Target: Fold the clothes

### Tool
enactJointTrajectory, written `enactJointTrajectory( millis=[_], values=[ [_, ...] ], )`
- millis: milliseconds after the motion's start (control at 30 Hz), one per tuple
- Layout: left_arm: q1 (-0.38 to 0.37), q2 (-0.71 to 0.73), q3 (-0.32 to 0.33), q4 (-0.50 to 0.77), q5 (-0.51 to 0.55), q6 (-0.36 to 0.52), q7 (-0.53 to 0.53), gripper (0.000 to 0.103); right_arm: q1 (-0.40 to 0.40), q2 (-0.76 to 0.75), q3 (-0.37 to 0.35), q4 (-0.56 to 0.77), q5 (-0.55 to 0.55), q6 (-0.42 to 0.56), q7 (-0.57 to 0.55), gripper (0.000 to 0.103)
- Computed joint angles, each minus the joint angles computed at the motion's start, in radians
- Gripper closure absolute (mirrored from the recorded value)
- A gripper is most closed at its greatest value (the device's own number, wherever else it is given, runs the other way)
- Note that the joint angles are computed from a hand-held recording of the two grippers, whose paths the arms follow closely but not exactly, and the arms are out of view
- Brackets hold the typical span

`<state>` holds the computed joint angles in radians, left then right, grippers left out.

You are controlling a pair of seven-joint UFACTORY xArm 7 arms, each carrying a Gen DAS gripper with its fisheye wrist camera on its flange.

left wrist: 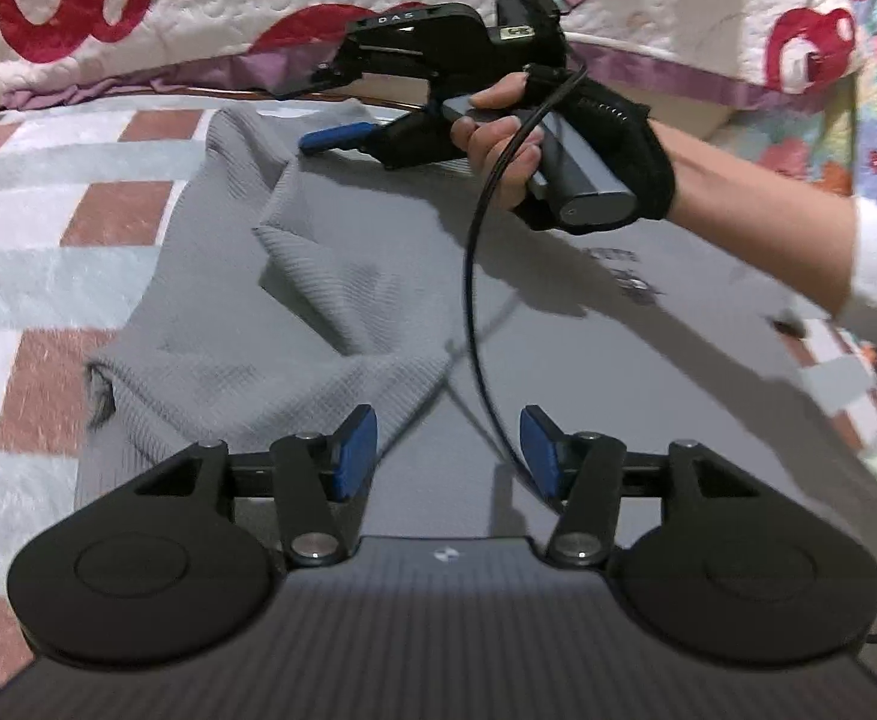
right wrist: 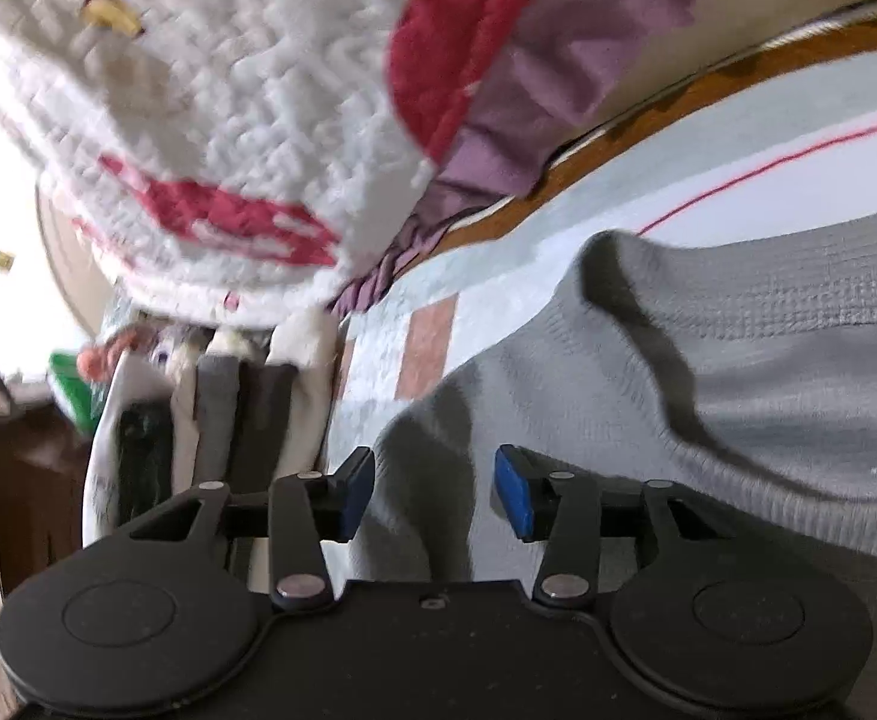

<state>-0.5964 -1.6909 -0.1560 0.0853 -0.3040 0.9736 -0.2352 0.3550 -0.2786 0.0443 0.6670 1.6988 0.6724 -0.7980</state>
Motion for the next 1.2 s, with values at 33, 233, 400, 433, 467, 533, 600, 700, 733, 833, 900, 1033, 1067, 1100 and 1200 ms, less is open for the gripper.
enactJointTrajectory(
  millis=[33,233,400,433,467,533,600,700,733,833,900,1033,1067,1100,1200],
  values=[
    [0.009,-0.027,0.017,0.005,0.007,0.026,-0.001,0.048,-0.010,-0.010,0.012,-0.002,-0.019,0.015,0.000,0.051],
    [0.288,-0.185,0.224,-0.030,0.014,0.123,-0.088,0.043,-0.017,-0.016,0.043,0.031,-0.113,0.101,-0.011,0.046],
    [0.407,-0.080,0.285,-0.075,-0.067,0.005,-0.112,0.044,0.020,0.089,0.078,0.145,-0.282,0.035,0.039,0.082],
    [0.404,-0.045,0.262,-0.077,-0.078,-0.029,-0.122,0.044,0.013,0.103,0.116,0.162,-0.342,-0.034,0.062,0.099],
    [0.397,-0.029,0.234,-0.085,-0.089,-0.061,-0.137,0.044,0.023,0.119,0.138,0.177,-0.417,-0.112,0.096,0.099],
    [0.382,0.005,0.196,-0.090,-0.092,-0.095,-0.168,0.046,0.048,0.147,0.150,0.193,-0.497,-0.230,0.136,0.099],
    [0.371,-0.014,0.184,-0.097,-0.077,-0.090,-0.179,0.045,0.064,0.168,0.128,0.199,-0.433,-0.269,0.099,0.089],
    [0.349,-0.038,0.168,-0.101,-0.046,-0.076,-0.181,0.046,0.058,0.185,0.098,0.199,-0.273,-0.236,-0.035,0.091],
    [0.345,-0.042,0.167,-0.101,-0.034,-0.072,-0.175,0.045,0.051,0.180,0.094,0.191,-0.236,-0.222,-0.062,0.091],
    [0.317,-0.031,0.143,-0.095,-0.007,-0.078,-0.165,0.045,0.035,0.162,0.099,0.171,-0.158,-0.233,-0.066,0.091],
    [0.301,-0.038,0.131,-0.094,0.006,-0.071,-0.166,0.045,0.031,0.115,0.103,0.136,-0.134,-0.259,-0.031,0.074],
    [0.277,-0.076,0.132,-0.093,0.008,-0.030,-0.194,0.044,0.017,-0.043,0.066,0.010,-0.177,-0.144,0.027,0.053],
    [0.277,-0.084,0.148,-0.091,-0.004,-0.017,-0.206,0.042,0.015,-0.092,0.055,-0.027,-0.232,-0.104,0.056,0.053],
    [0.274,-0.094,0.169,-0.094,-0.019,-0.010,-0.213,0.042,0.014,-0.140,0.042,-0.062,-0.287,-0.063,0.083,0.051],
    [0.266,-0.096,0.201,-0.096,-0.056,0.018,-0.219,0.041,0.031,-0.310,0.033,-0.179,-0.417,-0.021,0.145,0.045]
  ],
)
